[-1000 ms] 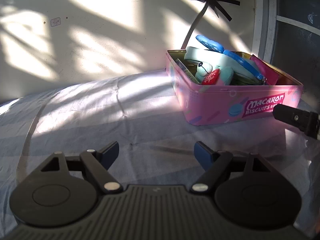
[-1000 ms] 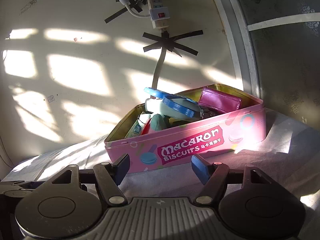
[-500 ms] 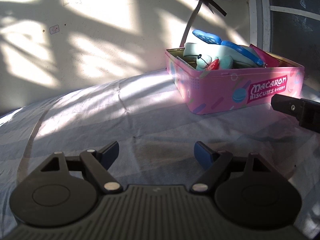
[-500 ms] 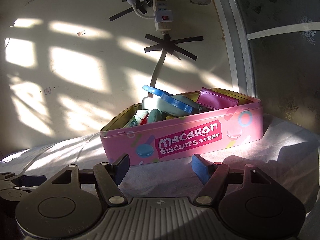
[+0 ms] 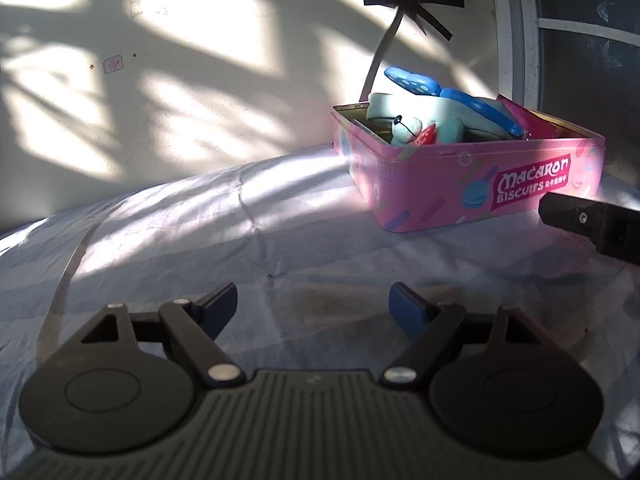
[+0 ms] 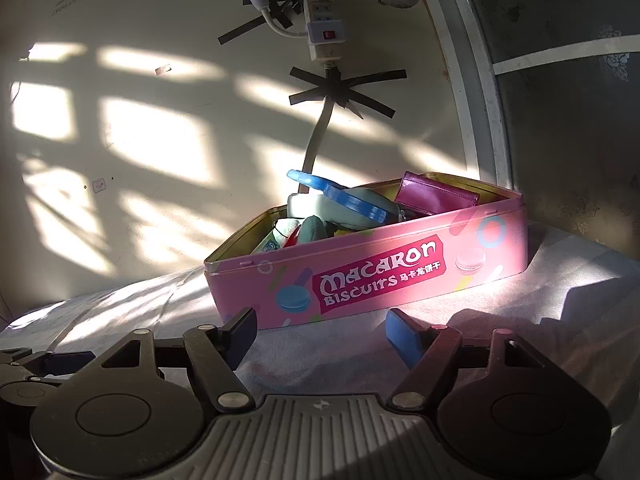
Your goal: Organize objects
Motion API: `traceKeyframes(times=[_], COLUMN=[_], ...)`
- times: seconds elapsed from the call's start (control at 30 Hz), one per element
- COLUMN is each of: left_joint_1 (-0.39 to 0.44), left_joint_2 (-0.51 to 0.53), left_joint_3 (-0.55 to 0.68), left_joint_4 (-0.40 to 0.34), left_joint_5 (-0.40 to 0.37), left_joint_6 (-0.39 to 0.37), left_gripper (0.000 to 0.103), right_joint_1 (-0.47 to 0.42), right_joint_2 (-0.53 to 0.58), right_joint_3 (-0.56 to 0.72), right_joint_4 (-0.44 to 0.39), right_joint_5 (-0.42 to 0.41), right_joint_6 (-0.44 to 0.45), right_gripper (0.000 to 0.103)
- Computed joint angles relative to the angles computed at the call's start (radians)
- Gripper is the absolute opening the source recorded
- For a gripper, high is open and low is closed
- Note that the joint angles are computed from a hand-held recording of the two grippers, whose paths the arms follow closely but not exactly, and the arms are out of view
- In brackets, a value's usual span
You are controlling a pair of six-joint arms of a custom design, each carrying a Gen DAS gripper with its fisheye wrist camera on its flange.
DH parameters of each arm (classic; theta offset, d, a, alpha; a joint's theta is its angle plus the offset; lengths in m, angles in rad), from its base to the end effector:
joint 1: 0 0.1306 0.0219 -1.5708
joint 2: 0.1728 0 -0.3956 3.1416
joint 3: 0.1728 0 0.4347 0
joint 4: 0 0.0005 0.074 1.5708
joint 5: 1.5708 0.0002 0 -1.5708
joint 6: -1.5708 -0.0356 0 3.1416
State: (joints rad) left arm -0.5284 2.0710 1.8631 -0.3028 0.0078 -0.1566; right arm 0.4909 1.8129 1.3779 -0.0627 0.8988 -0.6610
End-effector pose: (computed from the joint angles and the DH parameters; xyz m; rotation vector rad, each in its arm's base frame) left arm 0.6813 -0.3986 0.2965 0.7064 1.9670 -0.2344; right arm 0.5954 0.2861 0.2634 0.6683 1.7520 -0.1453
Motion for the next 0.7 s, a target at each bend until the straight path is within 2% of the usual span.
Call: traceKeyframes(times=[0.2,0.5,0.7], left_joint_1=[0.002,0.008,0.011], left_joint_2=[0.0,-0.001,0.008], left_joint_3=[0.002,0.003,0.022], left_joint_4=[-0.005,-0.012,-0.043], left_joint_5=[0.008,0.021,0.021], left_joint_6=[0.007,0.032,0.056], left_gripper=[0.088,0.091,0.094], right_joint_1=[-0.005,0.001,0.004], right_joint_2=[-0.002,0.009,0.017], right_joint_3=[0.004,0.03,0.045], right_joint_4=[-0.035,-0.088,-0.11], right_joint_5=[-0.014,-0.018,-0.022], right_joint_6=[-0.044,-0.052,-0.052], right_gripper=[0.07,0.07,0.071])
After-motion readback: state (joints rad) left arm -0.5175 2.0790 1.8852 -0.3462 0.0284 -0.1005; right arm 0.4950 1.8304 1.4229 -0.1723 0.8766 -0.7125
